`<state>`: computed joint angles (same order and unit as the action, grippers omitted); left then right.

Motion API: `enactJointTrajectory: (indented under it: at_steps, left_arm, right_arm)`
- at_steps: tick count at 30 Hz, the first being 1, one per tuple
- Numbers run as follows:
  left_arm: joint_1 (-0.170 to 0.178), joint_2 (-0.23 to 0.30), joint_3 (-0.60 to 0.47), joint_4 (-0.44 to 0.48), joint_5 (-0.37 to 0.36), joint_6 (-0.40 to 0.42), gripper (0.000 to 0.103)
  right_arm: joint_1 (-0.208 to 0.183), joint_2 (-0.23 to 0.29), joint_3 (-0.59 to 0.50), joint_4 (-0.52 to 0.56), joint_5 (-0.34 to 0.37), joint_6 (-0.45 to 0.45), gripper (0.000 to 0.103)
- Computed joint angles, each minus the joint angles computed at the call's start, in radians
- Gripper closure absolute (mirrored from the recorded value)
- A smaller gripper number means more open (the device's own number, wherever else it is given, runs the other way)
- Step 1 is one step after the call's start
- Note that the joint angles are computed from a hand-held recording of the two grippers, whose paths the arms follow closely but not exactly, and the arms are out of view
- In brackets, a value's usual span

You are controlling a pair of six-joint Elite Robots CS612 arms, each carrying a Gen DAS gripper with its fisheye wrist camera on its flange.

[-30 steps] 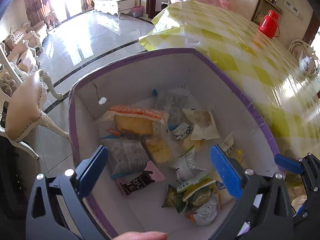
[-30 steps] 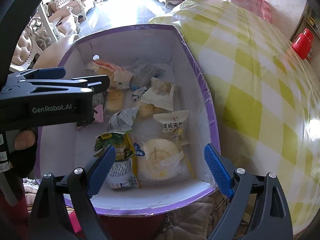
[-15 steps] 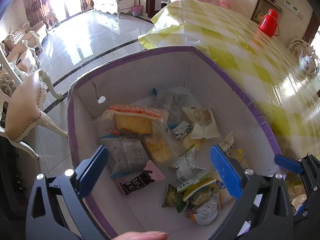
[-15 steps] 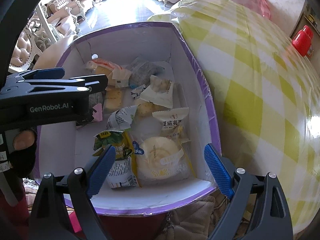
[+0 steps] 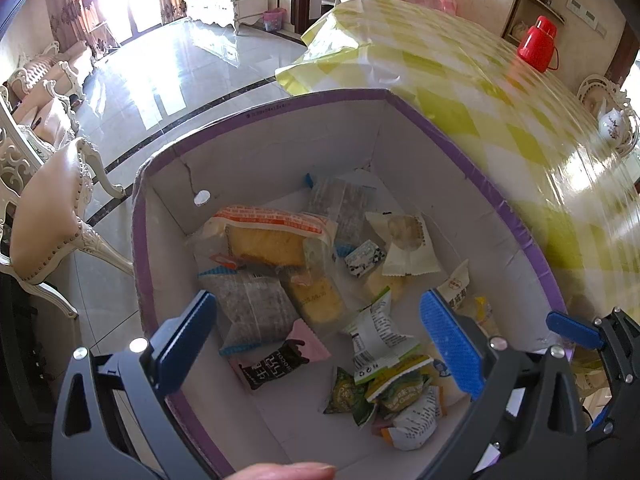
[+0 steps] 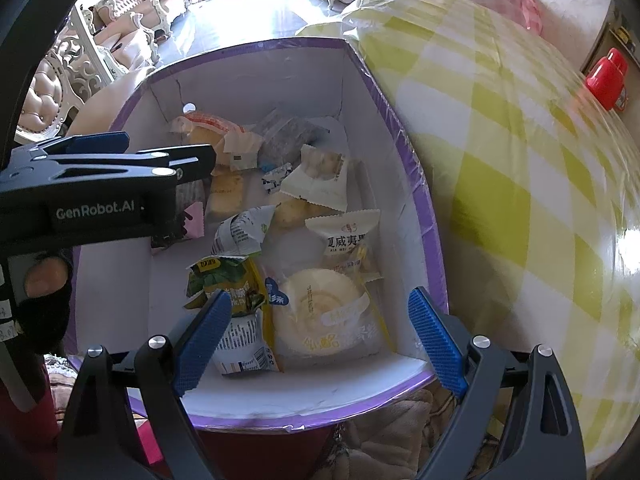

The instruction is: Organize snacks

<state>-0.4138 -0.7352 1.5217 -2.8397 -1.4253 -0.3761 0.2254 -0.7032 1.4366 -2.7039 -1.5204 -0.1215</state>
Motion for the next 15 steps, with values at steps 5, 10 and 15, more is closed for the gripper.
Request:
enactJointTrajectory:
  at_steps: [5,10,15]
  left_arm:
    - [0.001,0.003,0.001,-0.001,-0.002,0.004,0.001]
    - [0.002,0.003,0.000,0.001,-0.004,0.006,0.001]
    - [0.002,0.003,0.001,0.001,-0.004,0.005,0.001]
  right_arm:
    - [0.000,0.001,-0.001,0.002,0.001,0.001,0.016]
    - [0.001,0.001,-0.001,0.002,0.000,-0.001,0.016]
    - [0.001,0.001,-0.001,0.001,0.001,0.000,0.016]
